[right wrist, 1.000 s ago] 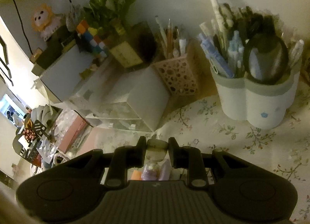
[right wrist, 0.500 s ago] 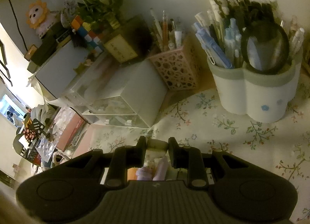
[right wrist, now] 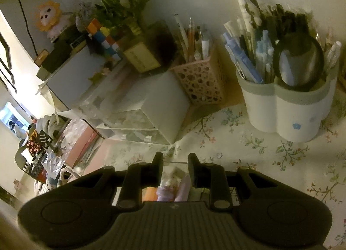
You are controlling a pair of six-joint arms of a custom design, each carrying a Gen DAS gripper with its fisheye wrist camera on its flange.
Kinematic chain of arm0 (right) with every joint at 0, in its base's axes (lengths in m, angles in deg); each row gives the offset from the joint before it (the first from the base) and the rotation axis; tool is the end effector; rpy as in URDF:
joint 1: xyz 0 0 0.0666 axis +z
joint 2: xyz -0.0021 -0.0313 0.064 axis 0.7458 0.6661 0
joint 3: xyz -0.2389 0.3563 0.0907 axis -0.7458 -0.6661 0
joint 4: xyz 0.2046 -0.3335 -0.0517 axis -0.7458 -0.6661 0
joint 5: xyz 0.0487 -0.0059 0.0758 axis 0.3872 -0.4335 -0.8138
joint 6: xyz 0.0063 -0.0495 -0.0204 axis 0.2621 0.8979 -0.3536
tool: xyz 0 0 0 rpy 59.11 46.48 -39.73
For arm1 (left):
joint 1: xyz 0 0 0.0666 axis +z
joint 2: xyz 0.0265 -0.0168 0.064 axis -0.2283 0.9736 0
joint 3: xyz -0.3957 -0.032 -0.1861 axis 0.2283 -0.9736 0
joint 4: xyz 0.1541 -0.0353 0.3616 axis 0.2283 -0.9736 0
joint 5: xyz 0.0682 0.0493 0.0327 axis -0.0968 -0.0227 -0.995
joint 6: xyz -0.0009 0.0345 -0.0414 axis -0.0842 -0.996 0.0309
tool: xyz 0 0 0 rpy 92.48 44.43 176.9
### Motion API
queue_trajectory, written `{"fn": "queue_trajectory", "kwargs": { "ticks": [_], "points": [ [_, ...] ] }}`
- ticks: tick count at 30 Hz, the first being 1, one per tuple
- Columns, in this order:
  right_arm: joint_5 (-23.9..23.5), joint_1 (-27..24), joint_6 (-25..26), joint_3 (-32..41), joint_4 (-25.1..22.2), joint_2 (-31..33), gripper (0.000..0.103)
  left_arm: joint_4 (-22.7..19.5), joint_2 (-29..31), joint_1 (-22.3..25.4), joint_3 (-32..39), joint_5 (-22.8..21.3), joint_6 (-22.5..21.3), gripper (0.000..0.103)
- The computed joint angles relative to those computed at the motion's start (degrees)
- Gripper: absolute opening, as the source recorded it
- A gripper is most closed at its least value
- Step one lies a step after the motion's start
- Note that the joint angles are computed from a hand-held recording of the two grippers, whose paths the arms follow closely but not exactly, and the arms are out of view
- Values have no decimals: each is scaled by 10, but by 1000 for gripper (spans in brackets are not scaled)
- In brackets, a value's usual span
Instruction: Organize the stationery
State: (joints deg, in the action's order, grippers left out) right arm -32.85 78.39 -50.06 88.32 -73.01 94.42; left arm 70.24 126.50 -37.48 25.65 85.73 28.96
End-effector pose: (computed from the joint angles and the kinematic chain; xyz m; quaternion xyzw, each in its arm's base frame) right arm 0.5252 0.2908 0.3806 0.2959 0.8585 0.1630 0.3858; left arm 0.4718 -0.2226 0.2849 0.3214 0.8271 -0.1581 0.4330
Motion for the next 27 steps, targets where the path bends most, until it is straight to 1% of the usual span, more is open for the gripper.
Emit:
{"fn": "queue_trajectory", "kwargs": {
  "ticks": [5, 8, 12, 15, 18, 21, 24, 27],
  "points": [
    [9, 6, -20, -20, 3, -14, 40, 0, 0, 0, 0, 0, 0, 73],
    [5, 12, -31, -36, 10, -26, 40, 0, 0, 0, 0, 0, -1, 73],
    [11, 32, -29, -59, 25, -45, 40, -1, 1, 0, 2, -1, -1, 73],
    [29, 50, -37, -79, 36, -62, 40, -1, 1, 0, 2, 0, -1, 73],
    [52, 72, -52, -96, 33, -77, 41, -2, 2, 1, 3, 2, -1, 73],
    [77, 96, -71, -112, 34, -90, 44, -2, 2, 2, 3, 3, -1, 73],
    [97, 122, -72, -123, 43, -98, 49, -3, 2, 3, 3, 5, 0, 73],
    [111, 143, -72, -121, 37, -99, 49, -3, 2, 3, 3, 5, 0, 73]
  ]
}}
